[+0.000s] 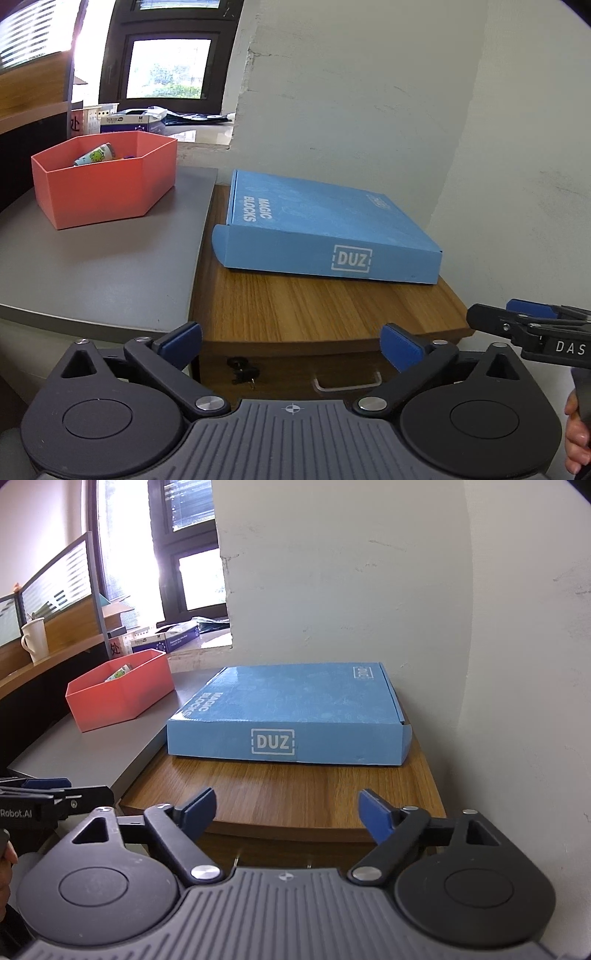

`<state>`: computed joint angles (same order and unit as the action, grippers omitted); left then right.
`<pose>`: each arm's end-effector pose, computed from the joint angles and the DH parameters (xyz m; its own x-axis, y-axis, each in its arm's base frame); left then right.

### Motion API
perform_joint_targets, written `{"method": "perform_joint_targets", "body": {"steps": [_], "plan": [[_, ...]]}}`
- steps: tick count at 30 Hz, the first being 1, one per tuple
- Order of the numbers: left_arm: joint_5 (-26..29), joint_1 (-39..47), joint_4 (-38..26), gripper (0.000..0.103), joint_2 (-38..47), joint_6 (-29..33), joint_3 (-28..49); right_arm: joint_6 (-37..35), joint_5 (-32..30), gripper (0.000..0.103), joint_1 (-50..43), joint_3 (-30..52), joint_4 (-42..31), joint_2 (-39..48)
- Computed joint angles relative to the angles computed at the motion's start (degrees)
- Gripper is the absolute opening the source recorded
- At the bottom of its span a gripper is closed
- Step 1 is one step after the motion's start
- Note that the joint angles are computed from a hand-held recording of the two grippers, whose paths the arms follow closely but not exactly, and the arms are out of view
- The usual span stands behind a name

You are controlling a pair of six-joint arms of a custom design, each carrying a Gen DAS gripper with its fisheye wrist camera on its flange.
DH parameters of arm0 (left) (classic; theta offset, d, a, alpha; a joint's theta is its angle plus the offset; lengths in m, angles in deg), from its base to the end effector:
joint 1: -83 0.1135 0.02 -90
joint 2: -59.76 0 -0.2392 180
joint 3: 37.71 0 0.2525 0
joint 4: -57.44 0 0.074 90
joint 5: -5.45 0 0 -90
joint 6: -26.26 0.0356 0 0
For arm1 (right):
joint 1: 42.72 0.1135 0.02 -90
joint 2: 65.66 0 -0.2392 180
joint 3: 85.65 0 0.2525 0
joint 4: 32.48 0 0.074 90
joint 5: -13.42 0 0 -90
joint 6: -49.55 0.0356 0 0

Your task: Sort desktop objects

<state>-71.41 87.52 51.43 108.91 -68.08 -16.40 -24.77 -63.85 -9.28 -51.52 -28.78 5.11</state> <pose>0.1772 0.0059 0.1160 -0.5621 -0.1184 -0.8185 0.0691 0.9795 -0.1891 0.2005 0.1230 0.1295 -0.5404 -0.0410 -0.8404 -0.2463 0.9628 0.1115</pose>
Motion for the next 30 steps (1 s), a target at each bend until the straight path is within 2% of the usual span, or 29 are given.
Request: {"method": "perform_joint_targets", "body": {"steps": [2, 8, 25, 30], "plan": [[-1.65, -1.3, -0.6, 0.103, -1.39, -0.07, -0.8, 0.32, 0.84, 0.097, 0.61, -0.63, 0.42, -0.21], [-4.62, -3.68, -1.95, 0.103, -3.03, 0.4, -1.75, 1.92, 2.98, 0.103, 1.83, -1.97, 1.66, 0.22], [-7.71, -3.28, -7.04, 0.103, -7.55, -1.39, -1.21, 2.96, 5.23, 0.103, 4.22, -3.21, 2.74, 1.22], [-11.23, -5.44, -8.58, 0.103, -6.89, -1.6, -0.27, 2.11, 5.72, 0.103, 4.5, -3.23, 2.31, 0.58]]}}
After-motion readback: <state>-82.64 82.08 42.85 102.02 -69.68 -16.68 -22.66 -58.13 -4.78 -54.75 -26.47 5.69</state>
